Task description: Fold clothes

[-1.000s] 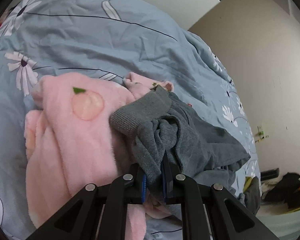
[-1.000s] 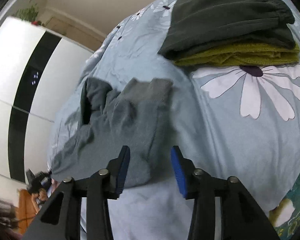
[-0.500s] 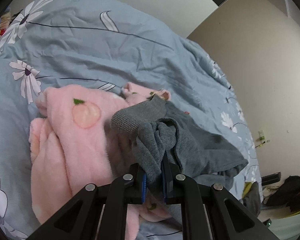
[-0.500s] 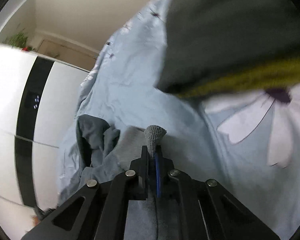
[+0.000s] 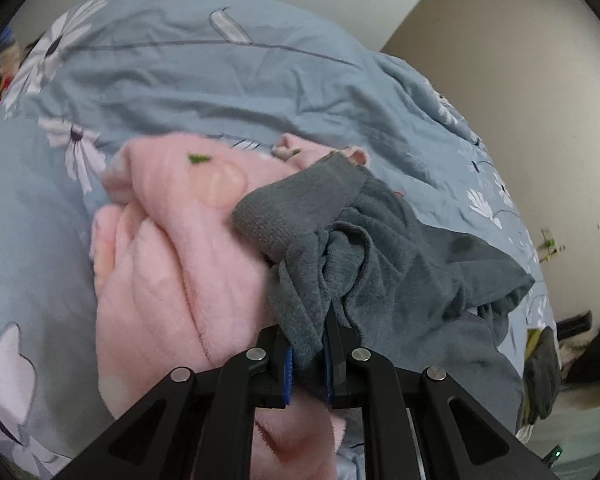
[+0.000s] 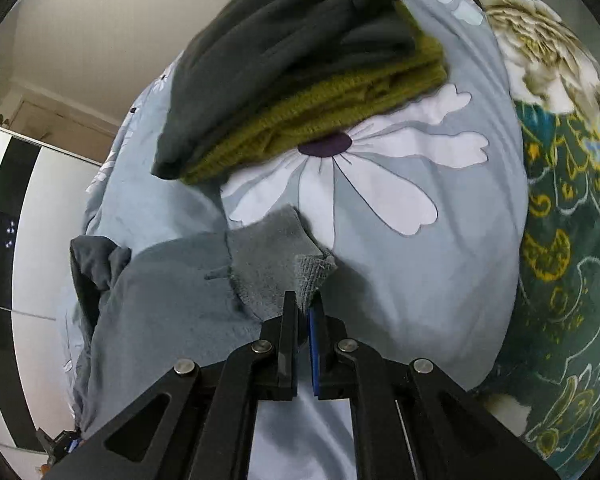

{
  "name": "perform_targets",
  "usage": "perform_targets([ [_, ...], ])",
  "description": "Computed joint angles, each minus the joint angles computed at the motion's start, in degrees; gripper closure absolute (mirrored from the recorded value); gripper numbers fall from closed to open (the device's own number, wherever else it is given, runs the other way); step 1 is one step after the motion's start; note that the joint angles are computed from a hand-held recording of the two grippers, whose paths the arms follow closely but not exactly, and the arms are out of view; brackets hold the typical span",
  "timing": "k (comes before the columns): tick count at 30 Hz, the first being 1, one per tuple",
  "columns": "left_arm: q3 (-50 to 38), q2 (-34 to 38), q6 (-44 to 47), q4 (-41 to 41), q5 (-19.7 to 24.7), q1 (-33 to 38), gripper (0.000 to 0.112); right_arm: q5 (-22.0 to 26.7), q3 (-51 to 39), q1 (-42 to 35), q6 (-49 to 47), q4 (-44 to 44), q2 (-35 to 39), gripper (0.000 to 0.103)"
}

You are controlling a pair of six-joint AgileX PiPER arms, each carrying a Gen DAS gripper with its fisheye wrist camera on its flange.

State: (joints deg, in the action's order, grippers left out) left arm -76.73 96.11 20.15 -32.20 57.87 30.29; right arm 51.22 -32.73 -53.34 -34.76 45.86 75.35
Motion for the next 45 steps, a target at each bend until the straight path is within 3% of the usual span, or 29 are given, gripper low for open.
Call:
perform_targets([
  [8,-0.4,-1.3,4.1,0.6,4.1,1.8,0.092,2.3,-6.4,4.0,9.8,-9.4,-6.3,0.091],
  [12,-1.8,-3.1,5.8,1.2,7.3,4.9,0.085,-0.4,-10.5,8.0,20.6,-19.0,-9.3,0.084],
  [15,-5.5,-4.2,5.6,3.9,6.9,4.6,0.082,-2.2,-15.2,16.5,25.6,-21.0,-8.5,0.08],
  [18,-11.2,-1.2,4.9,0.1,8.4,1.4,0.069,-4.6,-21.7,29.6,26.6,-16.7,-1.5,0.076],
  [20,-14.9,1.4,3.3,-2.1,8.6,-2.1,0.068,-5.8,-27.1,38.0,25.0,-11.2,6.1,0.068],
  [23,-19.3,6.2,-2.3,-1.8,6.2,-9.6,0.067,-2.9,-39.2,48.3,25.8,-5.1,20.9,0.067],
  [28,-23.4,13.4,-8.4,0.5,4.2,-15.6,0.067,2.6,-56.6,58.6,40.4,-18.0,37.6,0.067],
  [32,-22.7,15.8,-8.7,-0.2,3.3,-16.3,0.067,2.0,-58.3,60.3,43.3,-18.2,40.7,0.067],
  [33,-22.7,16.4,-8.9,-0.2,3.0,-16.4,0.067,1.9,-58.6,60.7,44.0,-18.2,41.2,0.073],
  [34,-22.7,17.0,-9.1,-0.1,2.7,-16.5,0.067,1.6,-58.6,60.8,43.6,-17.3,41.5,0.095],
  [36,-23.1,17.8,-9.4,-0.1,2.4,-16.6,0.067,1.4,-58.9,61.3,44.2,-17.6,41.3,0.097],
  [40,-23.4,18.6,-9.0,1.0,1.7,-16.6,0.067,2.0,-60.7,61.4,48.9,-28.5,35.4,0.098],
  [45,-23.1,19.5,-7.5,-0.4,1.8,-15.8,0.067,7.2,-68.4,60.4,59.0,-57.2,29.0,0.098],
])
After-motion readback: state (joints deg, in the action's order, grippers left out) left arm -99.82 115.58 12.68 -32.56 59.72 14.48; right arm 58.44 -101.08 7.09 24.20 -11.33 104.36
